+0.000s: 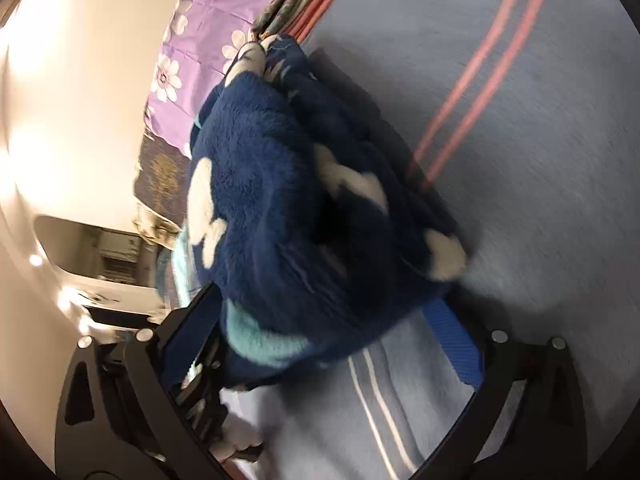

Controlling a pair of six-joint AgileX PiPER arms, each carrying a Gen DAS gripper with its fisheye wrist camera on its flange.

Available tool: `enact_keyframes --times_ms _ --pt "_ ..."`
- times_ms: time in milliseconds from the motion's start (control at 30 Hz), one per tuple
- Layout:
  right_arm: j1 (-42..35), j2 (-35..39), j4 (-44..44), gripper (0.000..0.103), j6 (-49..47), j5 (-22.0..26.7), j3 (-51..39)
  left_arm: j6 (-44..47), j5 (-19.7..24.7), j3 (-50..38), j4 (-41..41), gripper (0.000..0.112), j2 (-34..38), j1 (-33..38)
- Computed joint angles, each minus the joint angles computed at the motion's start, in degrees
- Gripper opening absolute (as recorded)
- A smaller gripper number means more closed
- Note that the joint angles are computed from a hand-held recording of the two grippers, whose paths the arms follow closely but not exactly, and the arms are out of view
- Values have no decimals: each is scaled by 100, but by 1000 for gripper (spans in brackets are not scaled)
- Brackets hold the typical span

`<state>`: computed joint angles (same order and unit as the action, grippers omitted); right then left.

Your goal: Fold small clothes

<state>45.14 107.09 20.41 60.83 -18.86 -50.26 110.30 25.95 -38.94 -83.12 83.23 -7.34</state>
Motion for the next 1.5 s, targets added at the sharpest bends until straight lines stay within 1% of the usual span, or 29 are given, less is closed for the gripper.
enact_keyframes --times_ms 100,200,267,333,367,467,500,567,633,667,733,800,867,933,967,1000,1033,1067,1100,1133,1167,1267,1300,1333,1367,1400,1467,1500 --pt "46 58 842 101 -789 37 -139 151 137 19 -115 44 41 97" --pt "26 186 1230 101 -1174 -55 -296 135 236 -15 -133 44 94 142" --pt "34 320 1800 101 -1847 -91 -508 39 270 -61 -88 44 129 145" --pt "136 324 2493 101 -2605 -137 -554 -33 273 -79 -45 45 137 141" --pt "186 294 2687 101 -2815 -181 -519 -70 278 -84 -18 45 139 141" --pt "226 280 2512 99 -2671 -331 -399 -122 256 -80 17 47 125 94" --pt "229 258 2403 98 -2580 -365 -340 -149 271 -92 52 52 133 77" --pt "215 251 2282 97 -2525 -363 -310 -163 264 -107 99 57 139 22" --pt "177 266 2101 96 -2406 -363 -299 -126 114 -91 80 58 100 -84" --pt "168 268 2046 95 -2367 -362 -296 -191 167 -107 156 58 93 -42" --pt "170 264 2005 95 -2351 -369 -286 -571 476 -263 483 58 125 135" --pt "185 265 2050 95 -2415 -371 -295 -1313 1190 -636 1002 59 263 516" --pt "195 258 2079 95 -2481 -360 -294 -1743 1586 -974 1248 59 357 770" --pt "193 258 2033 94 -2499 -345 -298 -1675 1493 -1286 1049 62 442 941" --pt "207 254 2053 94 -2537 -346 -295 -1719 1413 -1502 996 68 581 988" --pt "214 254 2077 94 -2590 -340 -301 -1965 1353 -1873 1071 69 855 1029" --pt "228 262 2159 94 -2689 -332 -325 -2352 1446 -2270 1341 69 1136 1069" --pt "230 268 2184 94 -2726 -329 -337 -2868 1418 -2843 1528 69 1647 1085" --pt "243 266 2219 94 -2769 -340 -335 -3399 1522 -3385 1859 69 2077 1093" --pt "255 267 2246 94 -2810 -351 -335 -3947 1697 -3907 2270 69 2451 1107" --pt "264 269 2263 94 -2843 -360 -337 -4487 1818 -4480 2499 70 2964 1112" --pt "292 288 2405 95 -3056 -355 -380 -5587 2861 -6056 2507 77 4206 1265" --pt "304 288 2461 95 -3123 -358 -387 -5850 3004 -6463 2520 80 4495 1261" --pt "315 298 2533 96 -3213 -359 -409 -6051 3050 -6738 2573 81 4682 1233" --pt "319 309 2569 96 -3257 -360 -429 -6424 3186 -7238 2711 87 5014 1201" --pt "325 318 2657 97 -3344 -353 -456 -6739 3414 -7776 2778 91 5376 1194" --pt "322 350 2744 99 -3397 -349 -516 -7182 3745 -8609 2691 92 5989 1204" --pt "306 366 2664 100 -3296 -365 -519 -7224 3851 -8816 2652 92 6122 1206"
